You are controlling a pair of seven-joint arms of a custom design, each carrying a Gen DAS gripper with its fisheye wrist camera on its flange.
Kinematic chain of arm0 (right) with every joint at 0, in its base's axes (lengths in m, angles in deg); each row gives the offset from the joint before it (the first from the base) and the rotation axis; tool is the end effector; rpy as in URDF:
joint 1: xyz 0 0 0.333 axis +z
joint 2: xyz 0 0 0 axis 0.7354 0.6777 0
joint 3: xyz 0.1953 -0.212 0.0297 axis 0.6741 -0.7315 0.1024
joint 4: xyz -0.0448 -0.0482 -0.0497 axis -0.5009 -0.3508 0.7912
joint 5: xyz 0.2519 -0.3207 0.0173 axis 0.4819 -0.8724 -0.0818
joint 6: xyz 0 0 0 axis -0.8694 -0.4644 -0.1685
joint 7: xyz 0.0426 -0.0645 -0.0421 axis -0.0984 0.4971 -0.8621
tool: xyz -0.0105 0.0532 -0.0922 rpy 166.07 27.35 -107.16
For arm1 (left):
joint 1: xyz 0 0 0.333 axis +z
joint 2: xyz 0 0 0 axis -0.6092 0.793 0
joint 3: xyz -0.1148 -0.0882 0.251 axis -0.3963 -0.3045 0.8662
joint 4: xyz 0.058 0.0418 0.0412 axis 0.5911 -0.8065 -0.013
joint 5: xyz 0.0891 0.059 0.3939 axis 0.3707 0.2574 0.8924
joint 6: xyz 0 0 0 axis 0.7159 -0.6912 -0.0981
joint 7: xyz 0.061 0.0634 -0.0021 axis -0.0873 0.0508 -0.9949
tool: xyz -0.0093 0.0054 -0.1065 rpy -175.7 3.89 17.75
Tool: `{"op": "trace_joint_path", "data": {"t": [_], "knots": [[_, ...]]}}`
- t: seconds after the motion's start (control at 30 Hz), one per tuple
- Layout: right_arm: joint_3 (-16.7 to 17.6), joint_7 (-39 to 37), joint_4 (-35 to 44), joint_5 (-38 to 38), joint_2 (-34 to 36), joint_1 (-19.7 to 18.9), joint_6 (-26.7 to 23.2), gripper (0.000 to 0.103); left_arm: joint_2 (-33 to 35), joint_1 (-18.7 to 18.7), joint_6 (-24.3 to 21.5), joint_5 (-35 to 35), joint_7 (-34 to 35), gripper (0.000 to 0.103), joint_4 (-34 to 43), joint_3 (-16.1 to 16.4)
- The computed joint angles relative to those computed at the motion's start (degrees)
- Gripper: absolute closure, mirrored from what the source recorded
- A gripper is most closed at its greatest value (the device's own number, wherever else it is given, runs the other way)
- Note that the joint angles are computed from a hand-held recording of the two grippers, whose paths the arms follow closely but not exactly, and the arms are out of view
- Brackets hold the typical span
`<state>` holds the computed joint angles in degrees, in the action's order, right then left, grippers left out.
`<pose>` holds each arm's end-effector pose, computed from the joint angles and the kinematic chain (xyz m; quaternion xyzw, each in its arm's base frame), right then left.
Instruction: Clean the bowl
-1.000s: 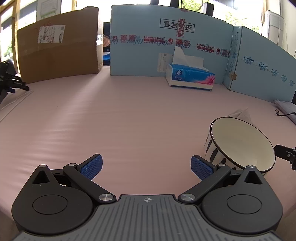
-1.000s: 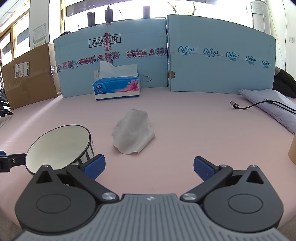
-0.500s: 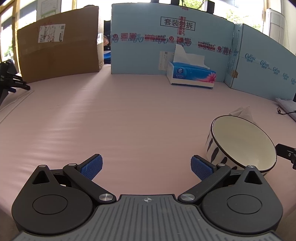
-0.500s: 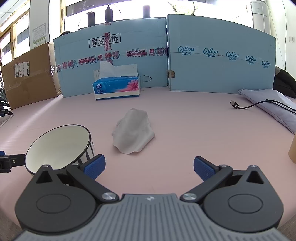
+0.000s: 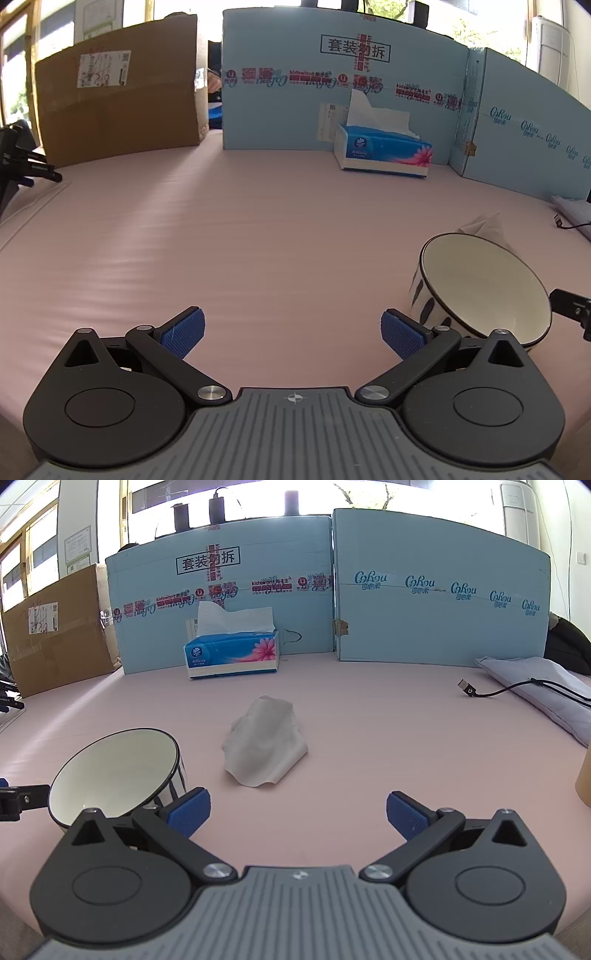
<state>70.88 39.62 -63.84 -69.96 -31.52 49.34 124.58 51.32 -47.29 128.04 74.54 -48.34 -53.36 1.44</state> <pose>0.7374 0.2069 0.2652 -0.7098 0.5006 -0.2564 0.4242 0.6249 -0.1381 0.2818 -0.7662 0.4707 -0.2386 0.3667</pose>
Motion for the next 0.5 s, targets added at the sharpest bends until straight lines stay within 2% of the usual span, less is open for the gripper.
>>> {"op": "trace_joint_path", "data": {"t": [0.2, 0.5], "knots": [[0.0, -0.2, 0.0, 0.1, 0.0, 0.0, -0.1, 0.0, 0.3, -0.4, -2.3, -3.3, 3.3, 0.0, 0.6, -0.3], [0.6, -0.4, 0.0, 0.0, 0.1, -0.5, -0.2, 0.0, 0.8, -1.0, -0.8, -2.6, 1.8, 0.0, 1.3, 0.6]]}}
